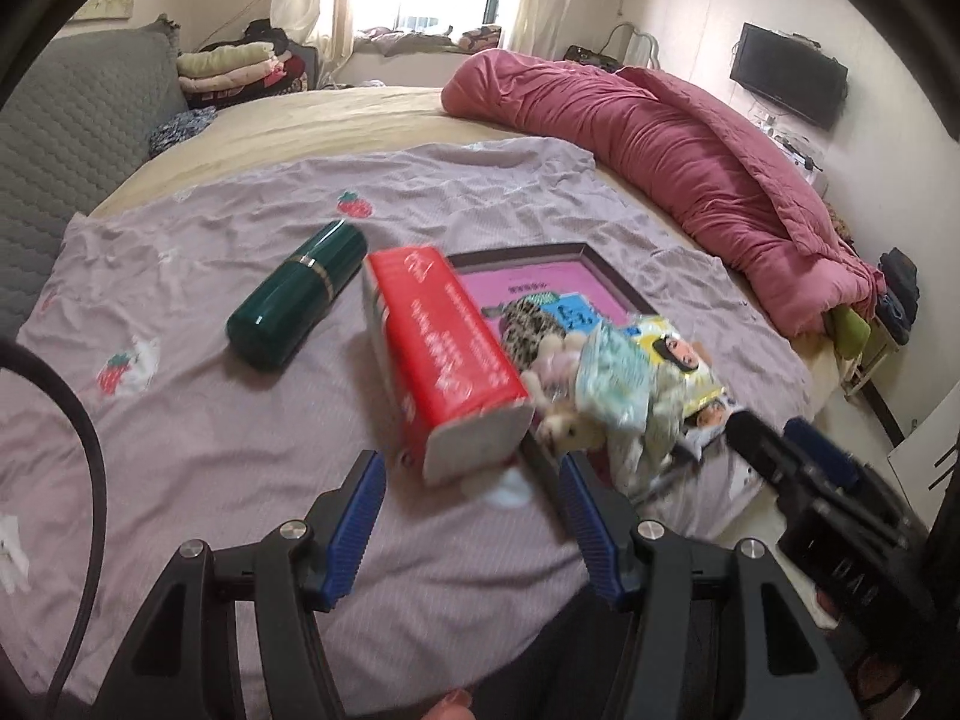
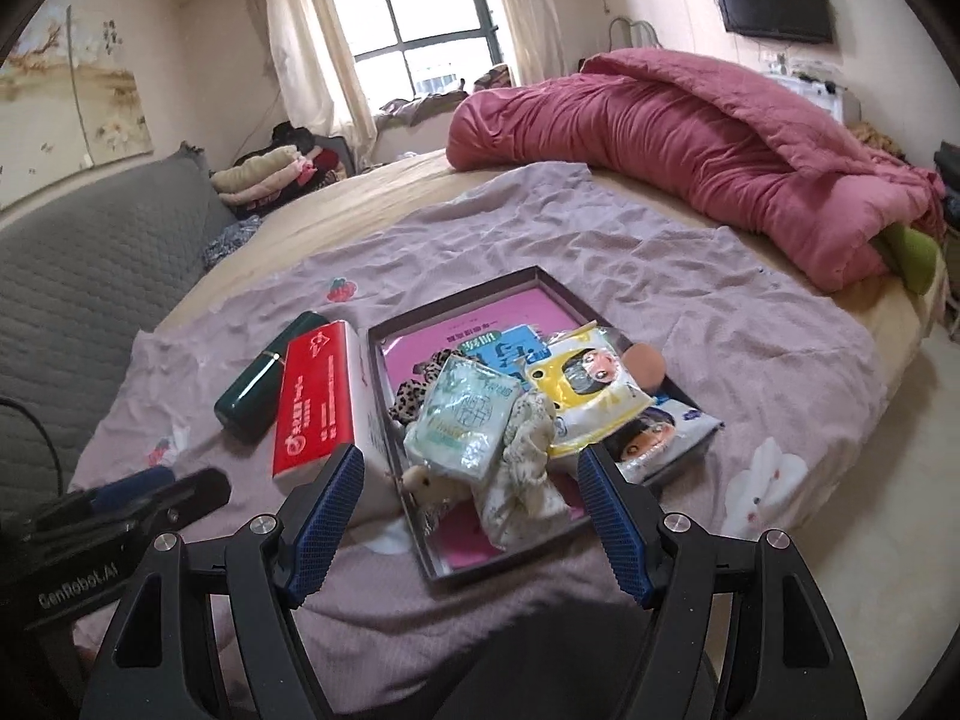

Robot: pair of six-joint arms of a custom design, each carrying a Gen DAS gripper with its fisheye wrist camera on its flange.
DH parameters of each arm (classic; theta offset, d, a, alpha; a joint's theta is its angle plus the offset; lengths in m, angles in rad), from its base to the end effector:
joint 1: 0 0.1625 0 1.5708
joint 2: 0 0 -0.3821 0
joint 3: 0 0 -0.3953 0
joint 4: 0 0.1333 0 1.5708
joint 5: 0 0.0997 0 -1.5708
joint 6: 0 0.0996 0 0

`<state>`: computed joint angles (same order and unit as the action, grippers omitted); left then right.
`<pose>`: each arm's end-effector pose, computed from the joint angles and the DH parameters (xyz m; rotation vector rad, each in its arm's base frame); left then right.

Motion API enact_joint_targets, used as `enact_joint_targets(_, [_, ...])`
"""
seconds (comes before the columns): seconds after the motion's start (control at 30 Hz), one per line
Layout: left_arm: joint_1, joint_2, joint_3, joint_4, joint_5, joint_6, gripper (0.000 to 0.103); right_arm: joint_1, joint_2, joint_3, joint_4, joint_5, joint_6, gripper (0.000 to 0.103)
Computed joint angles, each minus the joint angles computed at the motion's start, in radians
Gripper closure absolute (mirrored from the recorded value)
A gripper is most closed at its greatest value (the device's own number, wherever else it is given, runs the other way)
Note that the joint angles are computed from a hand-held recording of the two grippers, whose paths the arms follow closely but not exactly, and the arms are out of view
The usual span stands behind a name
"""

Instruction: Organize soft objects

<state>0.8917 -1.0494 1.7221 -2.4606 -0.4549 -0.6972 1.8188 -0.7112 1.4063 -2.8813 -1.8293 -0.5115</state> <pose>-0.2075 -0.6117 0.2263 -0.1685 2.1850 -1.0507 0.2837 -0.6812 0.1377 0.8967 -2.5474 0.8040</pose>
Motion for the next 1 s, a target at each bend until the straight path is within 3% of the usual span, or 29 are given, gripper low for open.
enact_joint_targets(0.2, [-0.027, -0.071, 0.092, 0.086, -0.002, -0.126, 0.043, 0.014, -0.054, 0.074, -0.013, -0.026, -0.007, 0.028])
enact_joint_targets(0.4, [-0.041, -0.090, 0.119, 0.110, -0.027, -0.161, 0.043, 0.022, -0.098, 0.132, 0.037, -0.049, 0.015, 0.028])
enact_joint_targets(1.0, [-0.081, -0.087, 0.127, 0.258, -0.030, -0.263, 0.043, 0.036, -0.150, 0.225, -0.014, -0.087, -0.017, 0.028])
